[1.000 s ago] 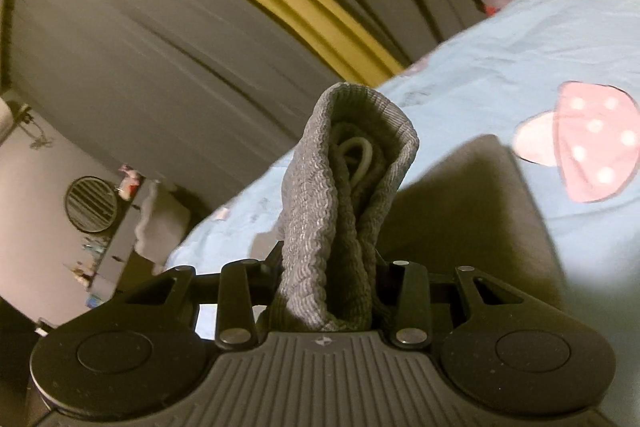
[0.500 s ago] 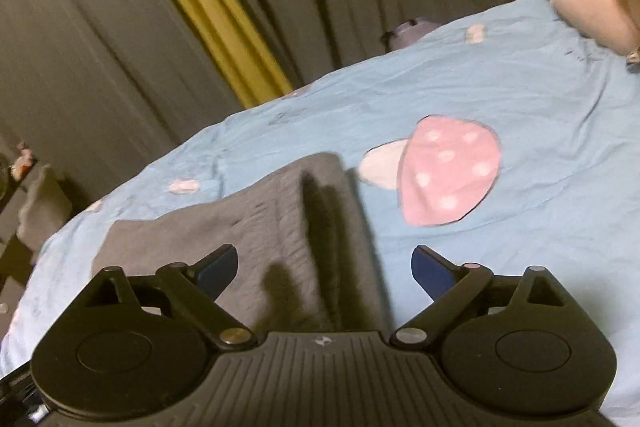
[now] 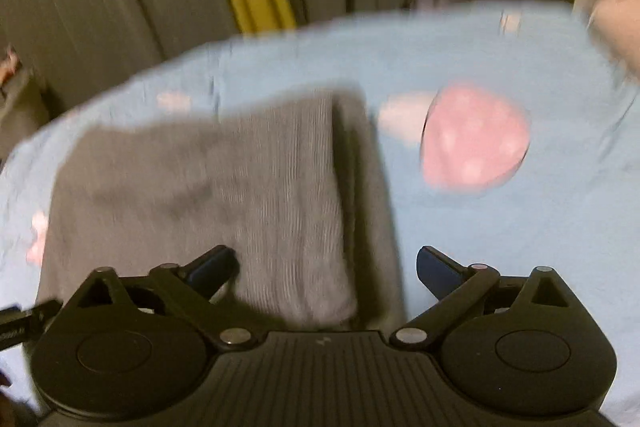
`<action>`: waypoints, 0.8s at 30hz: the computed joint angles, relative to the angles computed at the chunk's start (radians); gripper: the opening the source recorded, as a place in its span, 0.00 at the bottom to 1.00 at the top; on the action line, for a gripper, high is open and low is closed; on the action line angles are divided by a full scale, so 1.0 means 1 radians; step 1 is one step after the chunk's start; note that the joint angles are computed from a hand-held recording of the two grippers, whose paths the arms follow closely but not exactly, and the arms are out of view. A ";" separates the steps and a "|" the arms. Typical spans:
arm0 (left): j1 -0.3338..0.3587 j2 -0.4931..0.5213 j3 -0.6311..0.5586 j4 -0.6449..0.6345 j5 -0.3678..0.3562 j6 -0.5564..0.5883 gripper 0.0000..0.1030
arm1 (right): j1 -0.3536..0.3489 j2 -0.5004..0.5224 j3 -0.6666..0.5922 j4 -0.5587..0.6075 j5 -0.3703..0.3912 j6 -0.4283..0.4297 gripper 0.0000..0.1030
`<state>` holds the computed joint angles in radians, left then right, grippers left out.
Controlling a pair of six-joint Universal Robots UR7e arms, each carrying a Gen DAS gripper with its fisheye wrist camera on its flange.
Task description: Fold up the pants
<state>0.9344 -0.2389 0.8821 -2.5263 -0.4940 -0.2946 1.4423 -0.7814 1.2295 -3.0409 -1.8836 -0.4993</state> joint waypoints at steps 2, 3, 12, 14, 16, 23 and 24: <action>0.000 -0.003 0.004 -0.011 -0.004 -0.003 0.95 | -0.006 -0.015 0.055 -0.141 0.098 -0.060 0.96; -0.001 -0.002 0.005 -0.019 0.000 0.004 0.95 | -0.007 -0.021 0.077 -0.190 0.139 -0.079 0.95; -0.002 0.002 -0.001 -0.015 0.004 0.004 0.96 | 0.018 -0.007 0.057 -0.009 0.105 -0.218 0.30; -0.002 0.000 0.003 -0.028 0.003 0.004 0.95 | 0.024 0.003 0.055 0.026 0.047 -0.257 0.30; -0.006 0.000 0.017 -0.096 0.009 0.038 0.95 | 0.031 0.006 0.057 0.009 0.031 -0.277 0.30; -0.015 -0.003 0.084 -0.469 -0.088 0.276 0.95 | 0.013 -0.028 0.102 -0.004 0.141 -0.217 0.32; -0.013 -0.002 0.076 -0.420 -0.094 0.261 0.95 | 0.017 -0.013 0.079 0.019 0.108 -0.219 0.34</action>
<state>0.9209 -0.2411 0.9582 -2.9467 -0.5883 -0.0332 1.4593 -0.7947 1.3089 -3.0218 -1.7760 -0.7180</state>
